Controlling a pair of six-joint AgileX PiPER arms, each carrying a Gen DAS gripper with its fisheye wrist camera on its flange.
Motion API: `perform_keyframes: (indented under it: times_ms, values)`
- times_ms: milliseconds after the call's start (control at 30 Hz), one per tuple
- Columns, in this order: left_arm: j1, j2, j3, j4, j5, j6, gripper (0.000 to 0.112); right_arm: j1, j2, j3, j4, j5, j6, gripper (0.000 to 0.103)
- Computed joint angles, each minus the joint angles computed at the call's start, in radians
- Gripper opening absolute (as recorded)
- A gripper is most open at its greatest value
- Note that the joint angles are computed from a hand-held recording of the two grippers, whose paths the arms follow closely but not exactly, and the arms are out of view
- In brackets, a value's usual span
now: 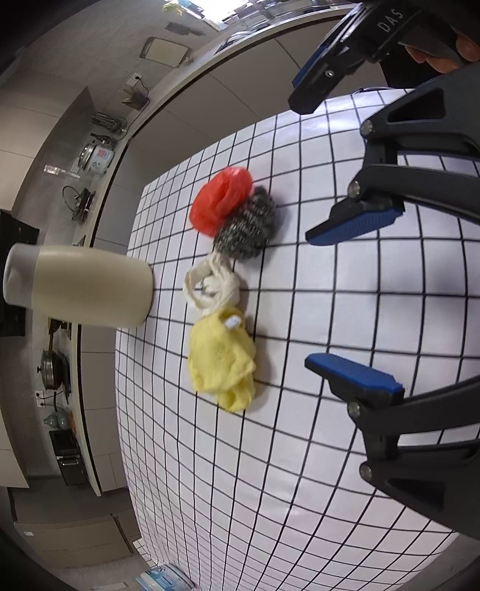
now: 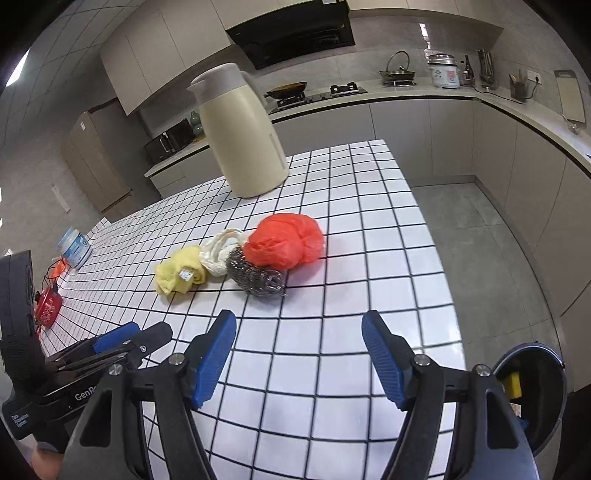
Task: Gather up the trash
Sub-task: 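Move both open tools back toward the table, then grasp the yellow cloth with the left tool while the right grasps the red plastic bag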
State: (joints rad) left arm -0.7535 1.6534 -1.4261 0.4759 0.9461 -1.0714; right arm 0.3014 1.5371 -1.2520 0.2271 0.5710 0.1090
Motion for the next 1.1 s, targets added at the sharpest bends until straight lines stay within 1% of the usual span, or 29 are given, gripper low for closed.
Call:
perform_keyframes:
  times_ms: [133,500,833,1067,1100]
  values:
    - [0.064,-0.006,0.005,-0.025,-0.028,0.060,0.062,0.041,0.065,-0.079,-0.058,0.008,0.069,0.074]
    - [0.208,0.052,-0.034,-0.104,-0.095,0.206,0.062,0.069,0.254,-0.306,-0.136,0.058,0.164,0.075]
    - [0.308,0.156,-0.145,-0.210,-0.121,0.347,0.062,0.063,0.458,-0.591,-0.183,0.159,0.212,0.076]
    - [0.329,0.223,-0.211,-0.255,-0.110,0.406,0.062,0.058,0.587,-0.772,-0.198,0.241,0.221,0.076]
    - [0.330,0.234,-0.218,-0.257,-0.109,0.409,0.065,0.058,0.601,-0.787,-0.198,0.249,0.222,0.076]
